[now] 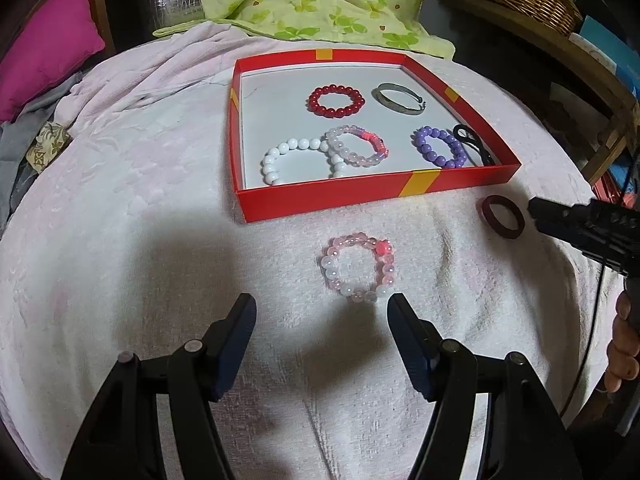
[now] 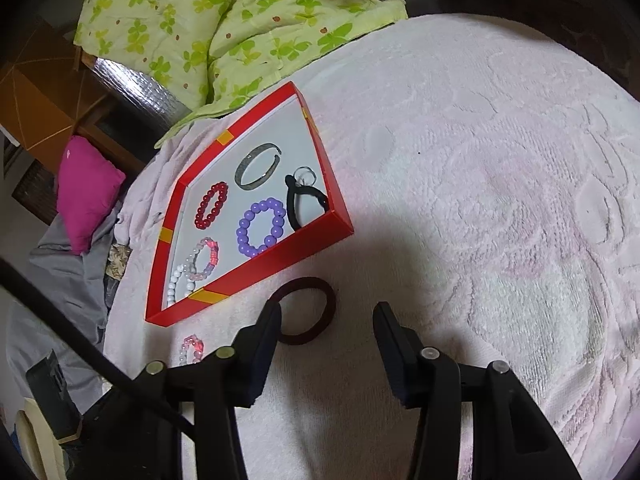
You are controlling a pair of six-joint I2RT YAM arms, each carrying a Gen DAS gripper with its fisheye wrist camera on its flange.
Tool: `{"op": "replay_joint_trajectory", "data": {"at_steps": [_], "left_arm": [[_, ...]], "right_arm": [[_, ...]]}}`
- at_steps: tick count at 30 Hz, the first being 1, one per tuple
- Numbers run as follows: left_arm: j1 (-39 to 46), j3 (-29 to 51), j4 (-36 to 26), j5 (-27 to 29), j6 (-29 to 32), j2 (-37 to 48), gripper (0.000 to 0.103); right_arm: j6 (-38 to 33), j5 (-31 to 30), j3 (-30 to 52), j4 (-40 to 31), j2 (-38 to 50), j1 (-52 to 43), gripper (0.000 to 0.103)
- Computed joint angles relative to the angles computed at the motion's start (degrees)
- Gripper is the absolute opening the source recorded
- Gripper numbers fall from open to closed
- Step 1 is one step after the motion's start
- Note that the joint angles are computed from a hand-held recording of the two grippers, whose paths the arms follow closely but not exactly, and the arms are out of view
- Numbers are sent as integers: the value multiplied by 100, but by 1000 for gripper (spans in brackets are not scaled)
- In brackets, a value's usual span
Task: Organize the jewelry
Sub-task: 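Grasp the dark hair tie with the right tool while the left tool grasps the pink-clear bracelet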
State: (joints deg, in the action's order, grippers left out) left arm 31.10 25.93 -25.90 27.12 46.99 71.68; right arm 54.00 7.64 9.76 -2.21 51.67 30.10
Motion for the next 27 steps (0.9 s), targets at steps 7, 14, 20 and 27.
{"op": "replay_joint_trajectory", "data": {"at_steps": [7,14,20,27], "left_arm": [[59,71,-131,181,96,90,69],[-183,115,18,95,-130,411,69],[-266,46,237,72,-259,446,69],[-407,-70,362,-16,-318,365,69]], "right_arm": [[-218,572,378,364,1196,380,26],[-341,1160,654,105,1563,729,9],[-301,1281,552,-469,849,682,9],[-357,920,336,-786,183,287,9]]}}
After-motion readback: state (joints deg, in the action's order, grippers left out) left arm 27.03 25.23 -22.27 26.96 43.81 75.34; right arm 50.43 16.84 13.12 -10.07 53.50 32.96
